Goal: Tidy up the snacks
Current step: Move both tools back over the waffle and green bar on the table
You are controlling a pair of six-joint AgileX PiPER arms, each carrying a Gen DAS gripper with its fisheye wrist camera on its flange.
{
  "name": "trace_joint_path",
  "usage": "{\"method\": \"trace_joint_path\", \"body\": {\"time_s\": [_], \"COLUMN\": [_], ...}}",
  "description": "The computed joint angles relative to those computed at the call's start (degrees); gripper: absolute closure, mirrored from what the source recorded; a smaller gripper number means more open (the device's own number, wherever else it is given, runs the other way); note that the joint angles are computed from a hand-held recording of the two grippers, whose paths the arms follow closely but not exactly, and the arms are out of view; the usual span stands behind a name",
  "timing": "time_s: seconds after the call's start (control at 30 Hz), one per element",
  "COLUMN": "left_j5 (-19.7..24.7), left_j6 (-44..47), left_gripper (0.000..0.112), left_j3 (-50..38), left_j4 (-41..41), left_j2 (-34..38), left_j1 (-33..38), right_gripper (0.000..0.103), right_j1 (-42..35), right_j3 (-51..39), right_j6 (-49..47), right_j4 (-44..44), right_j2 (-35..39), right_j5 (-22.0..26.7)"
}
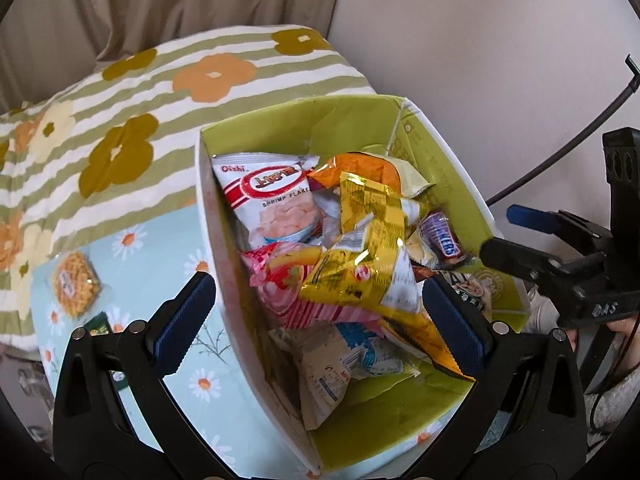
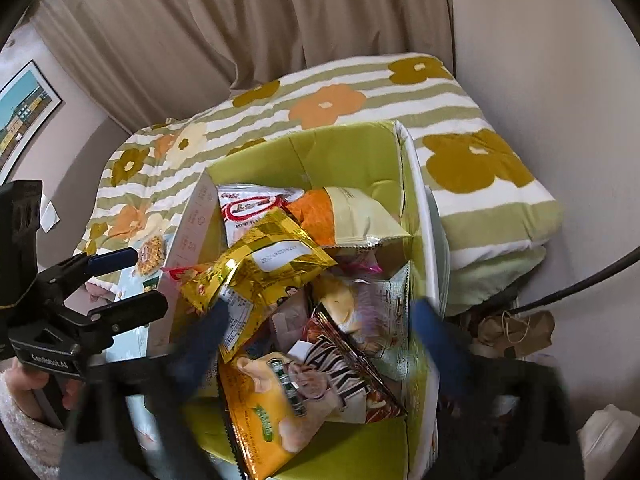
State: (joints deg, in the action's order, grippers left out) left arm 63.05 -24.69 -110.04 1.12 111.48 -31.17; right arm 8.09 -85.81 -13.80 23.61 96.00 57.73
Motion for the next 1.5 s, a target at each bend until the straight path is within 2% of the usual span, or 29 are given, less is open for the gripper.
{"method": "trace_joint_path", "body": {"time_s": [0.23,0.6,0.7,0.83,1.0,1.13,1.23,1.37,1.5], "left_j5": [-1.93,-3.27,-2.36,-1.52,-2.18,-3.60,-4.49,-5.70,-6.58], "left_j6": [-3.83,-16.98,-19.41,-22.59,-22.74,-18.28,-10.48,4.99,22.85], "left_gripper": [0.010,0.010,0.010,0.010,0.010,0.010,0.010,0.010,0.010], "left_j3": [6.05,17.85,20.64,25.23,31.72,37.78,41.43,44.35,44.51], "left_j4": [3.53,14.94,16.78,20.03,19.82,17.16,11.89,2.32,-8.50], "left_j2": [-4.79,-16.08,-19.20,-24.15,-30.57,-36.36,-40.01,-41.83,-38.97], "left_j1": [-1.72,-6.93,-7.43,-7.54,-3.99,2.52,11.03,25.85,40.92], "right_gripper": [0.001,0.001,0.001,0.001,0.001,0.001,0.001,0.001,0.001], "right_j1": [2.02,6.17,9.06,11.91,17.86,24.99,30.50,35.55,40.48], "right_j3": [4.56,5.97,5.45,3.97,1.05,-2.84,-8.15,-15.40,-24.28], "right_j6": [-2.76,-4.82,-2.45,-2.12,2.94,10.12,16.58,22.24,28.64], "right_j4": [-1.90,-1.73,-5.08,-4.83,-7.17,-12.06,-16.53,-19.72,-25.21], "right_j2": [-4.22,-9.79,-10.81,-10.78,-8.76,-5.53,-0.75,5.78,13.53], "right_j5": [-4.46,-6.34,-6.54,-5.91,-6.91,-8.54,-7.98,-5.22,-1.48]}}
